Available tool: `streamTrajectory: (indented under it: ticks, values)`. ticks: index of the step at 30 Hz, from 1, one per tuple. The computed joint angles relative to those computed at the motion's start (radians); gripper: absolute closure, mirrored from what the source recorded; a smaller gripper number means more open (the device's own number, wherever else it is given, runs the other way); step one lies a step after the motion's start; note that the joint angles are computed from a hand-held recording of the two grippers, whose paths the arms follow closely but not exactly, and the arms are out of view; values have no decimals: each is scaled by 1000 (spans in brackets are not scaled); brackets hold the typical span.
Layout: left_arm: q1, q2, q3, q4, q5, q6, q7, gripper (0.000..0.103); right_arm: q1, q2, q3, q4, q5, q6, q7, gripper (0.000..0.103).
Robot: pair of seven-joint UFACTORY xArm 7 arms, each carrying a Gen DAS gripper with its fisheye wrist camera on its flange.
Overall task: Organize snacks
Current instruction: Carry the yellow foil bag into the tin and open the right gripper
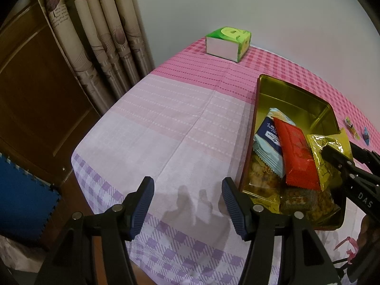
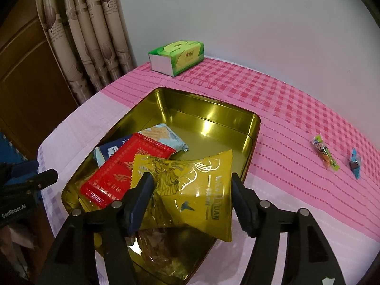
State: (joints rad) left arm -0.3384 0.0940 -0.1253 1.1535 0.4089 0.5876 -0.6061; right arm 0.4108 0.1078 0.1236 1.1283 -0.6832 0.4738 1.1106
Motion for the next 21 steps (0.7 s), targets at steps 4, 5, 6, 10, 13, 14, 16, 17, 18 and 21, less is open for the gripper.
streamTrajectory:
  ticks: [4,5,6,10,13,14,16,17,18,21]
  values:
    - [-1,-1,0,1,0,2,1,42,-1,-9,1,-7,1,-1,0,41]
    - [0,-1,0,0,0,1,2,42,-2,-9,1,-8,-2,-3,2,41]
    - [0,-1,0,0,0,1,4,42,-2,-11,2,-9,-5,-2,3,41]
    - [-1,-2,0,-1,3,2,3,42,-5,-21,7,-18,0,3,-2,40]
    - [-1,-1,0,0,5,2,3,42,-7,-30,10,-27,3,5,2,40]
    - [-1,-1,0,0,5,3,3,42,-9,-36,12,-34,4,1,3,40]
    - [-1,0,0,1,4,5,5,42,-14,-45,15,-44,14,-3,-1,40]
    - [-1,1,0,4,2,6,8,42,-17,-47,17,-47,16,-4,-1,40]
    - [-1,1,0,4,4,7,7,42,-19,-50,18,-50,16,-7,0,40]
    - [-1,1,1,3,4,4,9,42,-25,-60,21,-58,11,-10,3,40]
